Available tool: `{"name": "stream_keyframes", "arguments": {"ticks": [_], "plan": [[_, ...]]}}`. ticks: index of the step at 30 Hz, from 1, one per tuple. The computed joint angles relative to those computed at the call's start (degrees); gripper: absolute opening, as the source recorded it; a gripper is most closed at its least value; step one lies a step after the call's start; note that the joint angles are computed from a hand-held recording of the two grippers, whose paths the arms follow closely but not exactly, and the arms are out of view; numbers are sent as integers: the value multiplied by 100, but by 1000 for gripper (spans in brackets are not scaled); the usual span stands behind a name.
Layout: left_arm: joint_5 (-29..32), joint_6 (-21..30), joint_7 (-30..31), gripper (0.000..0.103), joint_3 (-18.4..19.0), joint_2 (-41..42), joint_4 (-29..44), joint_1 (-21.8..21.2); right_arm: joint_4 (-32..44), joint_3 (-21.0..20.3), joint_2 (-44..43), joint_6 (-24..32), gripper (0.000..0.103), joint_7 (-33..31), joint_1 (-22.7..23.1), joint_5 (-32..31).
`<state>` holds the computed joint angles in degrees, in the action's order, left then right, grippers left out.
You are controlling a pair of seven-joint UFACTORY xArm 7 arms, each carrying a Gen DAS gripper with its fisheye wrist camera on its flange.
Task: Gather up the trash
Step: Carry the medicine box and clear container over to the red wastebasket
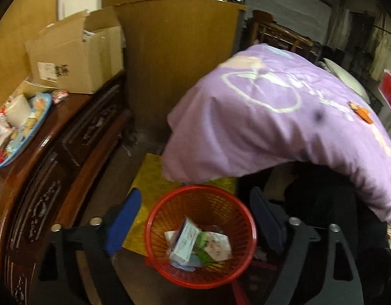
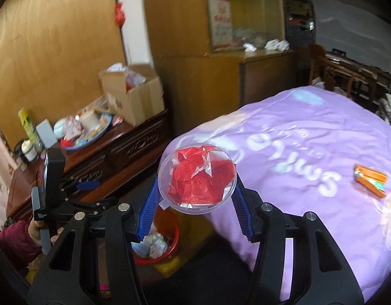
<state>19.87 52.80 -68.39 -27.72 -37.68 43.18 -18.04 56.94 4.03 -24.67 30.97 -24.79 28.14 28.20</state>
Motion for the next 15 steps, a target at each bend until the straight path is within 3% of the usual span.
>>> {"name": "stream_keyframes", "arguments": {"ticks": [15], "plan": [[358,1627,-358,97,-96,-987,-420,398,781,645,1126,524,55,7,258,-174]]}}
